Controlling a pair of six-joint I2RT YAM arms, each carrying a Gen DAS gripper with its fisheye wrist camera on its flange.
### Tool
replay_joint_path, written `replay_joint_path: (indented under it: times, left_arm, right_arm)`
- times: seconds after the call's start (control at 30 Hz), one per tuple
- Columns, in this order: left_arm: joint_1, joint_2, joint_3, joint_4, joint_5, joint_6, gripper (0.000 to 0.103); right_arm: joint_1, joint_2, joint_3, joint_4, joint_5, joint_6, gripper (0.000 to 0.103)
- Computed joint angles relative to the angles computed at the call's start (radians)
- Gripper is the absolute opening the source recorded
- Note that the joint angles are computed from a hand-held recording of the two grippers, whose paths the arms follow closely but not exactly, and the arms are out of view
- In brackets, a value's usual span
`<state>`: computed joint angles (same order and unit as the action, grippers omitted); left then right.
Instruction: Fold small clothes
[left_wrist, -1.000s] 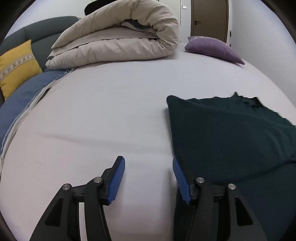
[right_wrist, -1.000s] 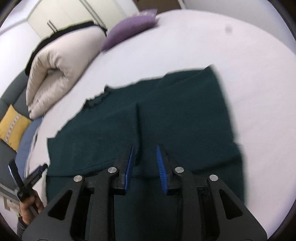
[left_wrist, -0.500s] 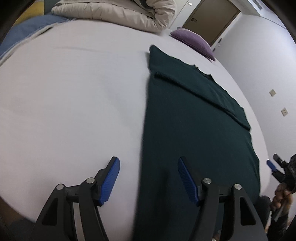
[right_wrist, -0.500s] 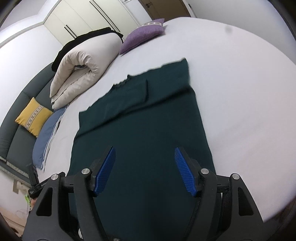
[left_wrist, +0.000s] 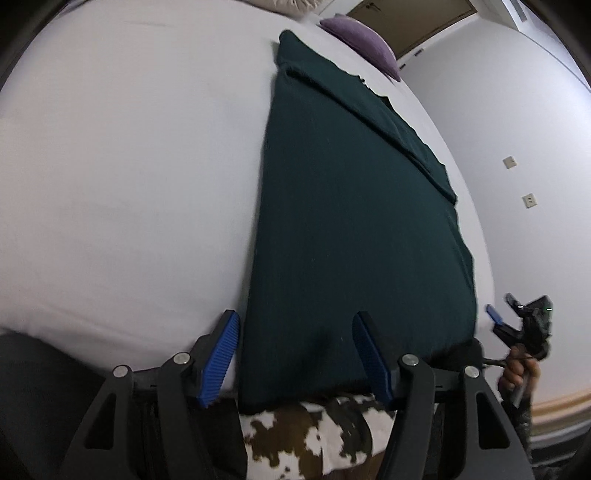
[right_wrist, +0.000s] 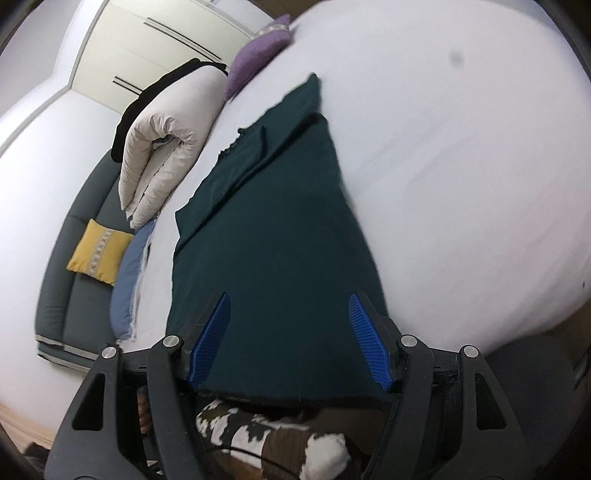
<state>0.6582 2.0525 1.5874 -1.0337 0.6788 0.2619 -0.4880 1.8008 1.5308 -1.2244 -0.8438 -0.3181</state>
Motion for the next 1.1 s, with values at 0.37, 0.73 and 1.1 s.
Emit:
replay_joint_path:
  times: [0.37,0.73,1.1]
  left_arm:
    - [0.100,0.199,0.154,-0.264,0.226,0.125,0.058]
    - [0.114,0.253,0.218,-0.353,0.246,0.195,0.053]
    - [0.096,0.226,0.169,-0.306,0.201,0.172,0.027]
  right_arm:
    - [-0.098,0.164,0.067,-0.210,-0.036,-0.171,0.066]
    - [-0.160,0.240,0.137,-0.318,0.012,-0.244,0.066]
    - [-0.151,0.272,0.125,-0.298,0.099,-0.257,0.064]
